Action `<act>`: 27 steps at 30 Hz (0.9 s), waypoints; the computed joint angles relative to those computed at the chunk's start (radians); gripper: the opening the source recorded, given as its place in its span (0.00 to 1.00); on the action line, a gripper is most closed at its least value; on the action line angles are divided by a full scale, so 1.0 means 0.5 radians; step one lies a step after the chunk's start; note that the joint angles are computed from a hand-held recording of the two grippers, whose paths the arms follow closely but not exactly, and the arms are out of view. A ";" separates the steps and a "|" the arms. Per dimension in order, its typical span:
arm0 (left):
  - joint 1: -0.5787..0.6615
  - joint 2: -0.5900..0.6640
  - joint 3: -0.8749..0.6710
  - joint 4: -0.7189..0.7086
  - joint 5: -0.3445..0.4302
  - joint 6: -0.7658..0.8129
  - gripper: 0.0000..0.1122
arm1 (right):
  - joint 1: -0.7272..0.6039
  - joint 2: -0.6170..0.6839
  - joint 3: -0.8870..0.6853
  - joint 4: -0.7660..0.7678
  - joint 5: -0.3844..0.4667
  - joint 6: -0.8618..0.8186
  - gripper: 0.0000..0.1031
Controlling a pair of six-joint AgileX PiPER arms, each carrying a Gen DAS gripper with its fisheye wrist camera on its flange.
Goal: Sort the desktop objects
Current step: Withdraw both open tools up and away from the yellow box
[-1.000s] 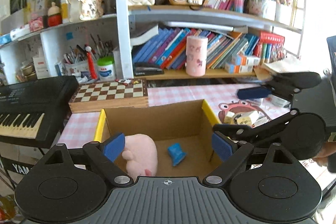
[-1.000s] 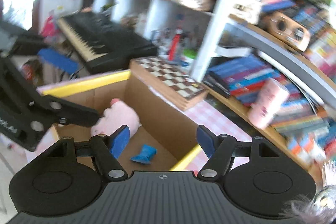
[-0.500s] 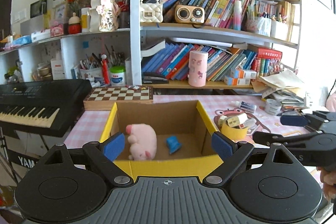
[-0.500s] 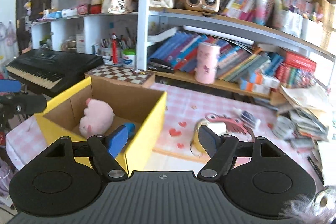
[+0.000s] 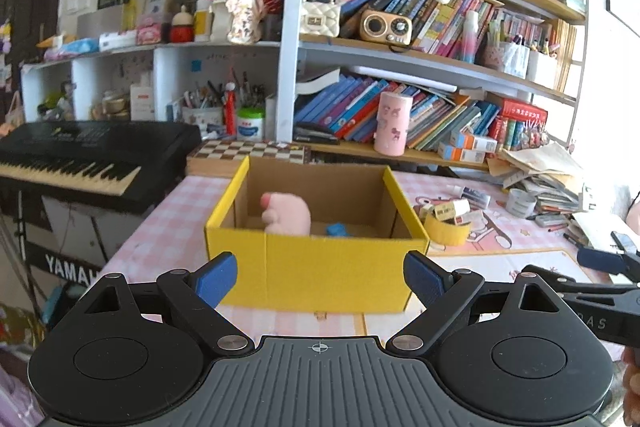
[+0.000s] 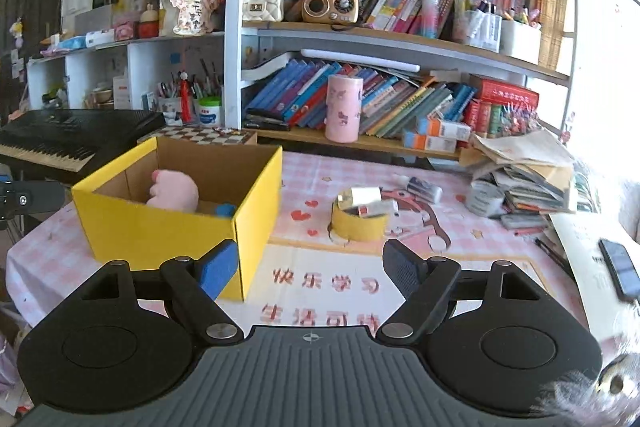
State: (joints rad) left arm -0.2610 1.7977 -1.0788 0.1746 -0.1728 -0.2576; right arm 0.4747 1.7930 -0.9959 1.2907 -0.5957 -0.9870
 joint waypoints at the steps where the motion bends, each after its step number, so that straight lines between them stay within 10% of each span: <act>1: 0.000 -0.014 0.040 -0.041 -0.019 0.024 0.83 | 0.033 -0.006 0.032 0.013 -0.032 0.024 0.75; 12: -0.044 -0.134 0.371 -0.347 -0.125 0.258 0.83 | 0.272 -0.026 0.200 0.155 -0.190 0.080 0.76; 27: -0.051 -0.151 0.476 0.361 -0.170 -0.331 0.83 | 0.434 -0.069 0.267 0.502 -0.263 -0.122 0.81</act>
State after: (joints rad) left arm -0.2867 1.7222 -0.8406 0.3550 -0.2580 -0.4229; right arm 0.6915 1.7587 -0.8624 1.5420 -0.7272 -1.0478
